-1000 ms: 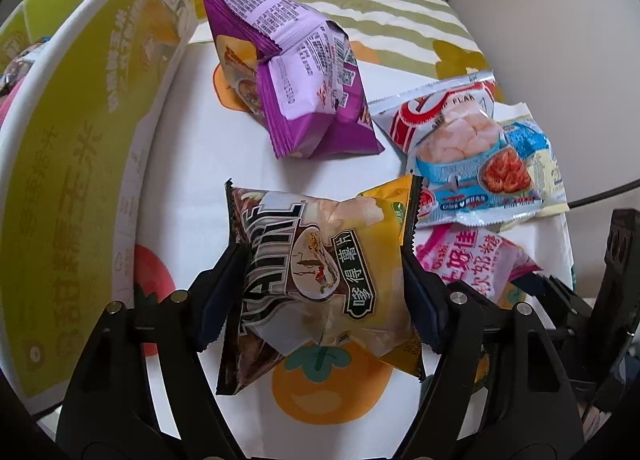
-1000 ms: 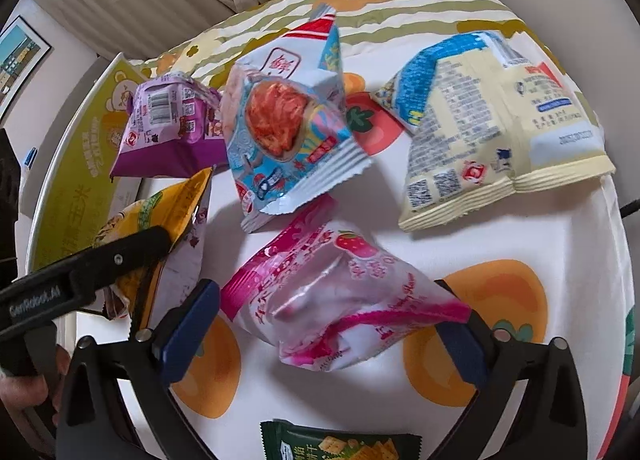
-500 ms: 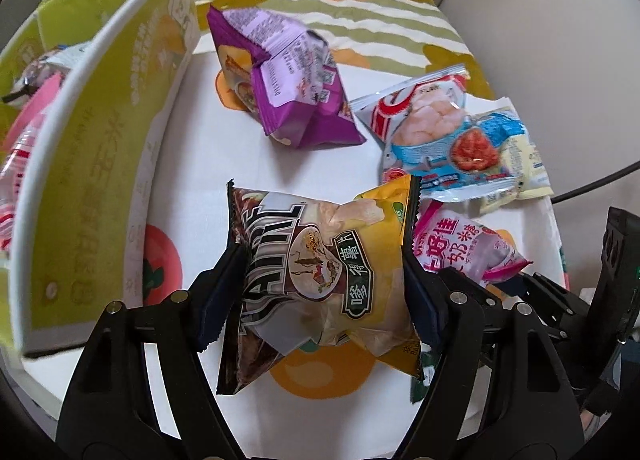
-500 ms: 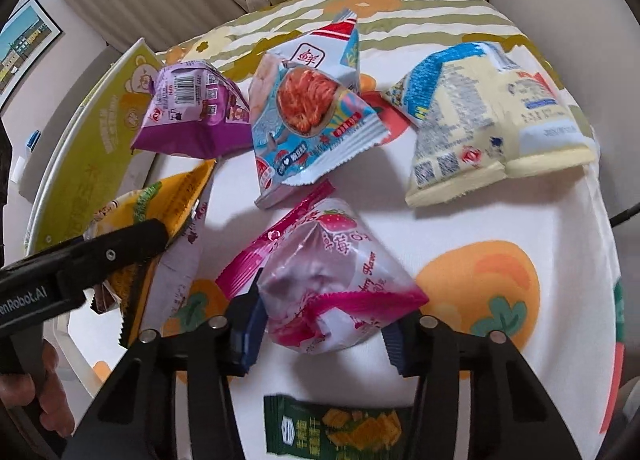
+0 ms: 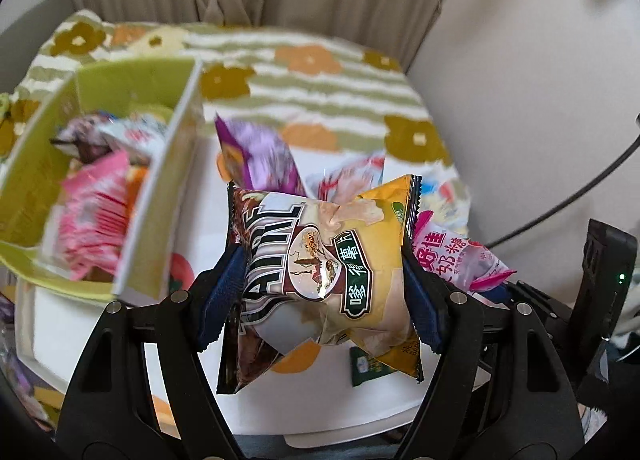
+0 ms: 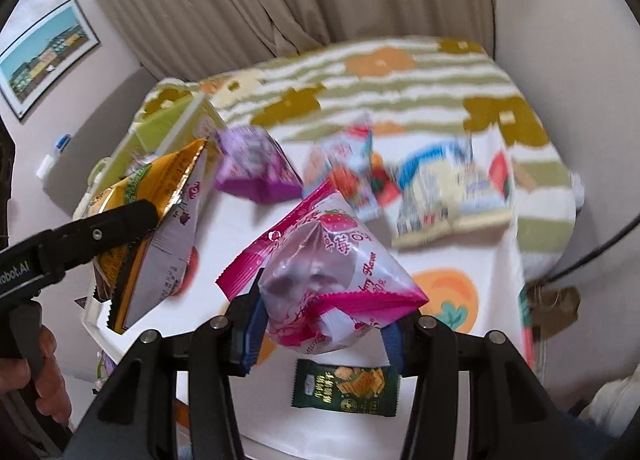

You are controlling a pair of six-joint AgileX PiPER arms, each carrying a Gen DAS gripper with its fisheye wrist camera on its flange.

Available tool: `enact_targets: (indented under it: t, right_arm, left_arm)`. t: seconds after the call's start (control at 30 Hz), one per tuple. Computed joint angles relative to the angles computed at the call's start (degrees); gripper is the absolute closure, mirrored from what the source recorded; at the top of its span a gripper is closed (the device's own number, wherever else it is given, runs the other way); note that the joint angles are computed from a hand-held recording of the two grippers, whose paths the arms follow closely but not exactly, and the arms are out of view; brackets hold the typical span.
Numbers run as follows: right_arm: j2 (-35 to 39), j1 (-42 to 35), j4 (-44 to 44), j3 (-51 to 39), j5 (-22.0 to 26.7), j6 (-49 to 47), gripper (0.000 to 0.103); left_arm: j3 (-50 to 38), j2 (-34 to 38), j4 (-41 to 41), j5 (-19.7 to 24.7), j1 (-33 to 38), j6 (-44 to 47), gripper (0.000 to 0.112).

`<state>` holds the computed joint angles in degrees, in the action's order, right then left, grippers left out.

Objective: Organize snacks
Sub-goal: 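Grasp the yellow chip bag with the left tool while the right tool grasps the pink translucent bag, then carry the yellow bag with the left tool while the right tool carries the pink bag into the box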

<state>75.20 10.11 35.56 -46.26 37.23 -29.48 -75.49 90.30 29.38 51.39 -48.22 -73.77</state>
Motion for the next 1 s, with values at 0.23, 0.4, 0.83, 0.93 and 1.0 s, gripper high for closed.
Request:
enact_targets:
  t: [0.23,0.4,0.83,0.93,1.0]
  right_arm:
    - [-1.58,4.08,1.39,-8.47,3.86,0.66,0.058]
    - [2.8,11.67,-0.54,-16.31,1.88,5.89,0.058]
    - [24.12,29.21,-15.67,-42.14,-0.86,29.87,0.058]
    - [29.79,31.91,-20.79,-49.61,1.24,36.78,0.058]
    - [32.77,33.02,-23.55,-53.61,2.66,40.59,0.058]
  left_arm:
    - [-0.8,-7.84,6.21,9.49,-0.55,-2.21,0.04]
    - [1.97,-14.75,6.86,11.7,5.66,2.32,0.04]
    - [5.59,-16.26,-21.64,0.76,49.28,48.98,0.04]
    - [5.73,-12.7,-29.87,-0.84,56.91,60.95,0.039]
    - [5.45,-10.12,-32.71,-1.45,59.55,66.27,0.039]
